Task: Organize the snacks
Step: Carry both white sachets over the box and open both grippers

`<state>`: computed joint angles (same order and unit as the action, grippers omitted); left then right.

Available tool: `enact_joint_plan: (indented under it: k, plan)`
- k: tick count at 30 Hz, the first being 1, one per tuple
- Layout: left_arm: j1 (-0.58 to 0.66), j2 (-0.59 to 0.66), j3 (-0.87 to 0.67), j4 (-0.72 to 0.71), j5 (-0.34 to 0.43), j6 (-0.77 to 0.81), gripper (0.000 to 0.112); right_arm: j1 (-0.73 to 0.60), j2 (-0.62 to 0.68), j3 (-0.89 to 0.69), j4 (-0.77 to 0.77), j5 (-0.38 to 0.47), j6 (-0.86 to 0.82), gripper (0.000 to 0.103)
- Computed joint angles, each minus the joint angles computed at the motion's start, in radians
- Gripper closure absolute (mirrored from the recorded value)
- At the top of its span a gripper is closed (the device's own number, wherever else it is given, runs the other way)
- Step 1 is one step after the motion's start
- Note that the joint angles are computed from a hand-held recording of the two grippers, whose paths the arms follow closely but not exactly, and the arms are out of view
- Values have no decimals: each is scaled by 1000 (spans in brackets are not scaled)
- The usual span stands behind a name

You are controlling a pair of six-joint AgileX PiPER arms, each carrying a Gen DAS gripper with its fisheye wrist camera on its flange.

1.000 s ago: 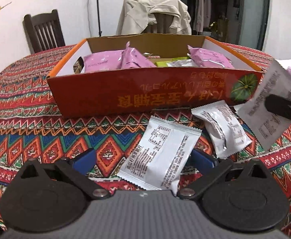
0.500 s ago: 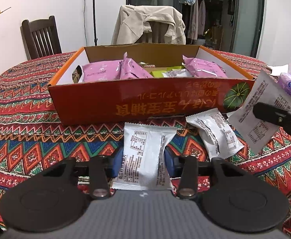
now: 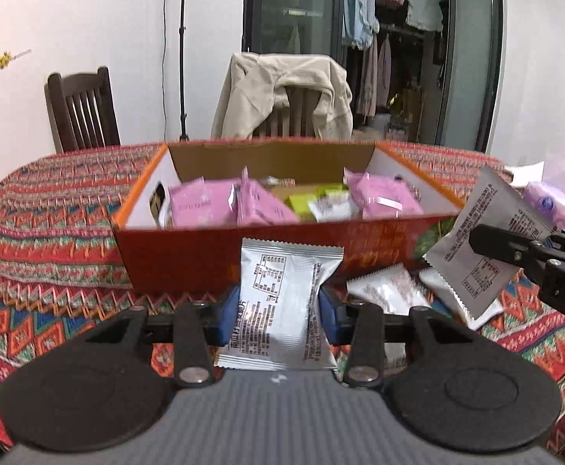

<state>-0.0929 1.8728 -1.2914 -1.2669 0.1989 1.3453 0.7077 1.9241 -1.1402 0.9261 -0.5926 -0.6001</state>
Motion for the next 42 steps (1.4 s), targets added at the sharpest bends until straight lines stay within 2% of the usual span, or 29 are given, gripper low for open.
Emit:
enact_joint_plan:
  k: [9,12,16,20,25,28,32,37,42]
  plan:
    - [22,-40,-9,-367,47,322,69,-1,-9,-101,83,10,-137,95]
    - [18,-39,-42,-388,50,330,69,-13,11,-165,134,28,-190,95]
    - [11,-15,-119,-338,43,254,69,-35,40,-262,216,56,-271,95]
    - [-1,32,-224,-130,25,25,69,-49,77,-358,307,70,-370,95]
    - [-7,81,-321,38,14,-154,69,-70,130,-465,412,94,-480,95]
    - [-10,124,-408,220,19,-349,69,-85,169,-539,484,110,-557,95]
    - [-16,178,-508,389,20,-530,69,-101,218,-625,550,121,-625,95]
    - [-18,272,-671,624,51,-780,69,-128,291,-742,640,139,-719,95]
    - [-24,398,-872,856,110,-1023,69,-151,392,-904,803,150,-893,95]
